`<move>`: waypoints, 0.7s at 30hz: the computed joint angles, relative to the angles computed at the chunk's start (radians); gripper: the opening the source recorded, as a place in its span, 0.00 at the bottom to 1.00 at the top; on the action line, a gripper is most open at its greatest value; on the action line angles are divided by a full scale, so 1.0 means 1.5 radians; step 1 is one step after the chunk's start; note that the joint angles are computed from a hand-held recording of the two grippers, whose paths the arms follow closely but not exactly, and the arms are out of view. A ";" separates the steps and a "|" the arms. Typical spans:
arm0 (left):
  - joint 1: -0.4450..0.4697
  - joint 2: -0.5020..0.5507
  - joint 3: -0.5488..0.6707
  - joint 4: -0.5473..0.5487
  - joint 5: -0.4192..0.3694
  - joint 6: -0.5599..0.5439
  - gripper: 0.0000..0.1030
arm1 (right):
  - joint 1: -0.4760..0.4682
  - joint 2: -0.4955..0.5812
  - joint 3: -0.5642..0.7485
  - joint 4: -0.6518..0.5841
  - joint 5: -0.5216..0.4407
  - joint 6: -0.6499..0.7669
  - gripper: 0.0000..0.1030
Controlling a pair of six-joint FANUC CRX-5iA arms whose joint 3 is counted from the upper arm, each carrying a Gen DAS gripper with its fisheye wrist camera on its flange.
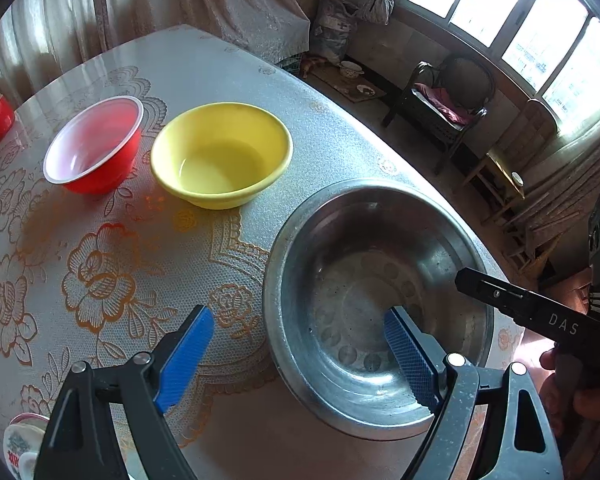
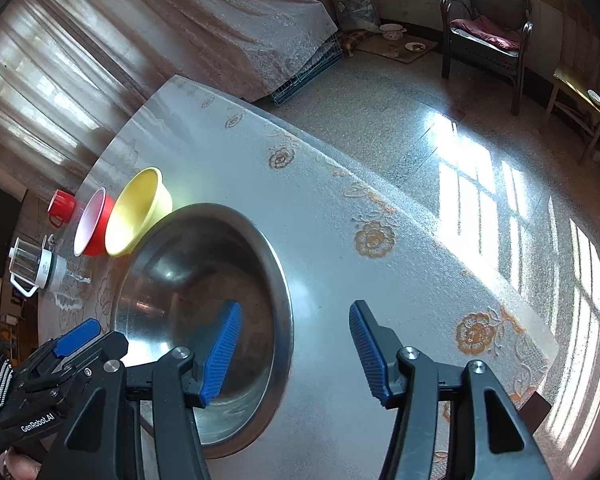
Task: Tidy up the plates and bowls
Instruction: 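Move the right tool to the rim of the steel bowl, then close the right tool on the steel bowl rim and lift it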
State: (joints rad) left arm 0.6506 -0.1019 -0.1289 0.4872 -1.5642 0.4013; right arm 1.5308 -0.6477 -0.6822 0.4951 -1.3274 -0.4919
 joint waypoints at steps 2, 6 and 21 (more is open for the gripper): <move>-0.006 0.001 -0.001 -0.007 0.004 0.000 0.85 | -0.007 0.003 -0.001 -0.010 0.009 0.004 0.55; -0.020 0.005 -0.001 -0.019 0.016 0.005 0.85 | -0.016 0.004 -0.006 -0.020 0.024 0.014 0.54; -0.047 0.033 0.010 -0.053 0.017 0.022 0.26 | -0.031 0.012 -0.022 -0.034 0.077 0.017 0.15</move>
State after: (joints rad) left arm 0.5801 -0.0526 -0.1135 0.4081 -1.5391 0.4348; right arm 1.4835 -0.6300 -0.7152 0.4441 -1.2122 -0.4660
